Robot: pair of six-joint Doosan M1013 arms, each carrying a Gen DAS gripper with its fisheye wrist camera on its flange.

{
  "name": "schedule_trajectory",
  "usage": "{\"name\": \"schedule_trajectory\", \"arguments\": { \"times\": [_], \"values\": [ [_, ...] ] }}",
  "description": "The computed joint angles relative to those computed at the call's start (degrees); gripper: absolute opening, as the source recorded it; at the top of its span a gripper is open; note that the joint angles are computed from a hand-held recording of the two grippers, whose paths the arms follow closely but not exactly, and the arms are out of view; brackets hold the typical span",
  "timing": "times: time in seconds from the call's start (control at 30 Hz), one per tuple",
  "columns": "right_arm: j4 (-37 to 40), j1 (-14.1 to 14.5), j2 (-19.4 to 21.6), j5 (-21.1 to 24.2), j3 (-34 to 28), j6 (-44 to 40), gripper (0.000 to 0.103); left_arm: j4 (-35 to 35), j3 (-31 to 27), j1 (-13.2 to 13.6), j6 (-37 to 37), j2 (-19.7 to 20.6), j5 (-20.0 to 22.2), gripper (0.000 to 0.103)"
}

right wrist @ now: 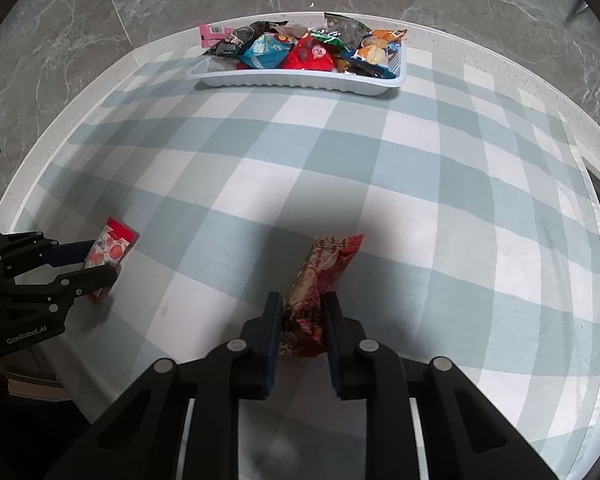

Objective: Organize snacks
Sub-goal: 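Grasp the strawberry candy packet with left tool while right tool grasps red twist-wrapped candy, then carry both candy packets over the white tray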

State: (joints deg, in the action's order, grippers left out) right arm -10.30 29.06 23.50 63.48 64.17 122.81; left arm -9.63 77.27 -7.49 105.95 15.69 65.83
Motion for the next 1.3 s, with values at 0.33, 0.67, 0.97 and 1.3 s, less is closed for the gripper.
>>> {"name": "schedule_trajectory", "arguments": {
  "times": [0.33,0.67,0.97,1.3],
  "values": [
    [0.2,-0.1,-0.1,-0.1,0.3,0.0,0.021,-1.2,-0.3,0.4,0.6,0.2,0.4,0.032],
    [-1.0,0.4,0.6,2.0,-0.4,-1.2,0.030,-1.2,-0.5,0.4,0.4,0.4,0.3,0.032],
    [5.0,-1.5,-1.0,-1.8,2.0,0.3,0.019,-1.8,-0.5,0.6,0.7,0.4,0.4,0.032],
    [7.3,-2.5,-2.1,-3.6,3.5,1.6,0.019,-3.3,-1.5,0.9,0.6,0.8,0.7,0.032]
  ]
}}
